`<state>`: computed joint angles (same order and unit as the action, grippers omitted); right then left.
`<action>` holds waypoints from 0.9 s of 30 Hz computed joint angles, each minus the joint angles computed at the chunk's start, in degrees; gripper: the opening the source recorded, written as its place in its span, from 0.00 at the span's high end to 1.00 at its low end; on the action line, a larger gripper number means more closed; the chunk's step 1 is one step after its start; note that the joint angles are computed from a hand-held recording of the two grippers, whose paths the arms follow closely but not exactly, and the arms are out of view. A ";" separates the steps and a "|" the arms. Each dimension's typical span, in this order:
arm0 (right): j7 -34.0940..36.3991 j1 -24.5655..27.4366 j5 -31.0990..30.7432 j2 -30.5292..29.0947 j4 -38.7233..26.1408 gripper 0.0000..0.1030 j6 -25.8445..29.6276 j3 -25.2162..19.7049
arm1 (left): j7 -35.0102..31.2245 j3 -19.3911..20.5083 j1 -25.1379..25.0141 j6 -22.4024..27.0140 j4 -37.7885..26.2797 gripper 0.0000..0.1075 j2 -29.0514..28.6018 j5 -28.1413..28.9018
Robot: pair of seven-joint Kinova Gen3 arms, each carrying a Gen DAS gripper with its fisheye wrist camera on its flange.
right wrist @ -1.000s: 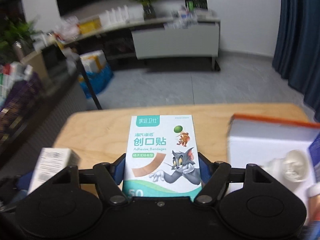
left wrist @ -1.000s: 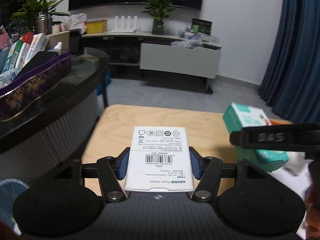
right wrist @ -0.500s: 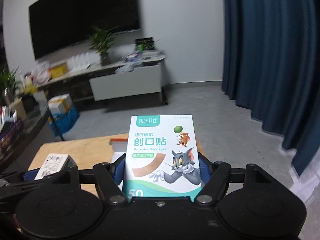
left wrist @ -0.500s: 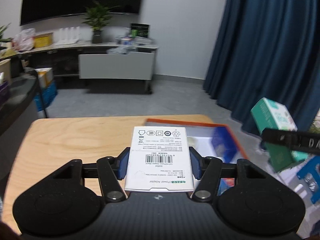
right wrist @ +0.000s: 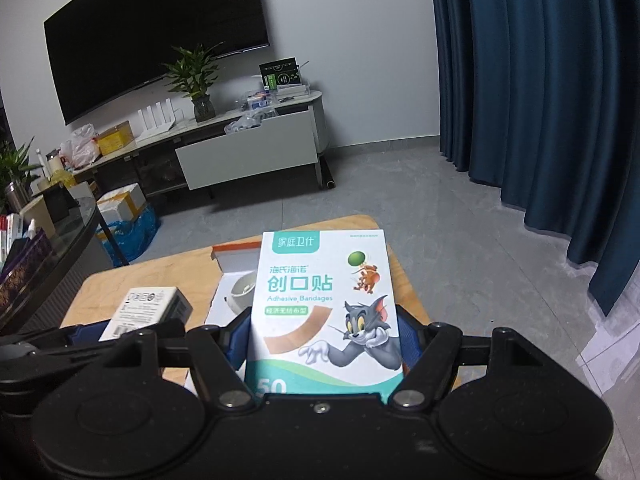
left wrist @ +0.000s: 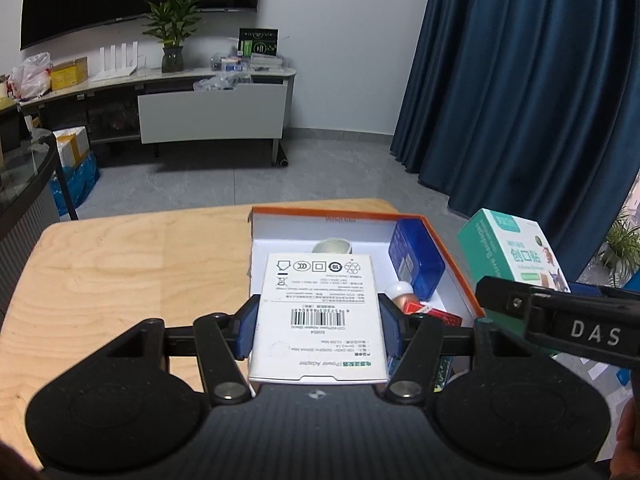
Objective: Organize rigid objects
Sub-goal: 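Lift and carry both boxes over the tray with both grippers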
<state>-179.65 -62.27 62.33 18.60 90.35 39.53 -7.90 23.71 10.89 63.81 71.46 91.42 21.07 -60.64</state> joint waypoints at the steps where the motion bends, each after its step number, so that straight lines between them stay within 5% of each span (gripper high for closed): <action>1: 0.17 0.09 -0.17 0.02 -0.08 0.18 -0.08 -0.07 | -0.06 0.03 -0.04 0.13 -0.20 0.44 0.09 0.21; 27: -0.98 -1.08 0.48 0.55 -1.43 0.18 3.05 -0.38 | -1.16 -0.79 1.39 1.00 -2.71 0.44 1.27 0.40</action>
<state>-180.63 -63.35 62.81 19.15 88.92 42.58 -8.27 22.55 10.10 65.20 72.46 88.71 22.34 -60.24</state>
